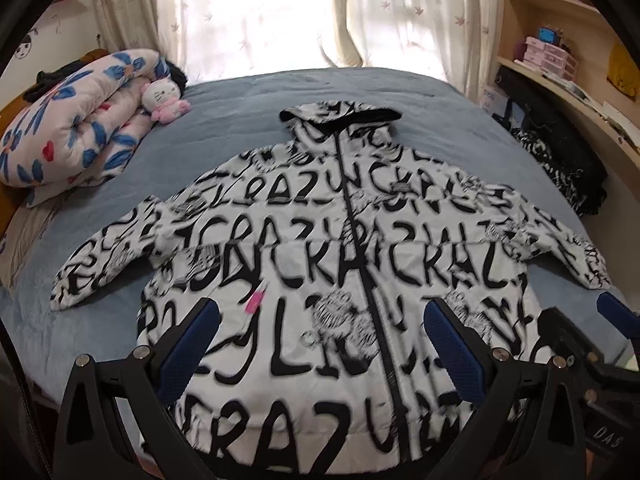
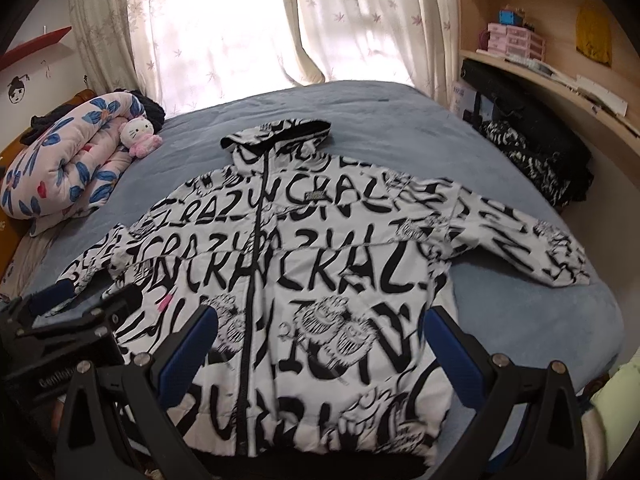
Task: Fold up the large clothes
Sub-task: 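Grasp the jacket sleeve cuff with the right gripper and lift it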
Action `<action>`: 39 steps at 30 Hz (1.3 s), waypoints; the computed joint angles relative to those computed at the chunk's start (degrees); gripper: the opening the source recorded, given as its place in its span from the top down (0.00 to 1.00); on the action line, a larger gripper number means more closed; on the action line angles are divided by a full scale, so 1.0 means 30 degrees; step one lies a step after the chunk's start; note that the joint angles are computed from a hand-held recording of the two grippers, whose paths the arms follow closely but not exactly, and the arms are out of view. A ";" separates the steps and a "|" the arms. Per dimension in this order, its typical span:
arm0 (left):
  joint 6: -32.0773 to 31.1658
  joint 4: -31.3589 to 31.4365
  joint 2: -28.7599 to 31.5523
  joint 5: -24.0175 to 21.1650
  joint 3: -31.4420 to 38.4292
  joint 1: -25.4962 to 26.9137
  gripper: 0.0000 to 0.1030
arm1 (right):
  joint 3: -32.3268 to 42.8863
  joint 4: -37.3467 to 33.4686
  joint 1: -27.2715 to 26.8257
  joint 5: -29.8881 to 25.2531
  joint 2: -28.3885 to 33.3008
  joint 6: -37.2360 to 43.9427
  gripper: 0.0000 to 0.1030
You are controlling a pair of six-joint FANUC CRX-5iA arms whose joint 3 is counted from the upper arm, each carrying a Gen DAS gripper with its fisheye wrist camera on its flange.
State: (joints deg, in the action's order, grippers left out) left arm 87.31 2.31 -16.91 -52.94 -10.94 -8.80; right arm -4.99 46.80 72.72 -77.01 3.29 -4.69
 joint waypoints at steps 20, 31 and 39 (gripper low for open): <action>0.1146 0.0212 0.6311 0.0818 0.7046 -0.4052 0.01 | -0.3586 0.2921 -0.3754 -0.0221 -0.3546 -0.1794 0.00; 0.2554 -0.1822 1.0923 0.1051 1.0419 -0.6474 0.01 | -0.6426 -0.1250 -0.8266 0.3291 -0.5761 -0.3339 0.05; 0.3057 -0.3206 1.3528 0.0739 1.2283 -0.7879 0.01 | -0.9823 -0.4308 -1.0655 0.6874 -0.8159 -0.6623 0.09</action>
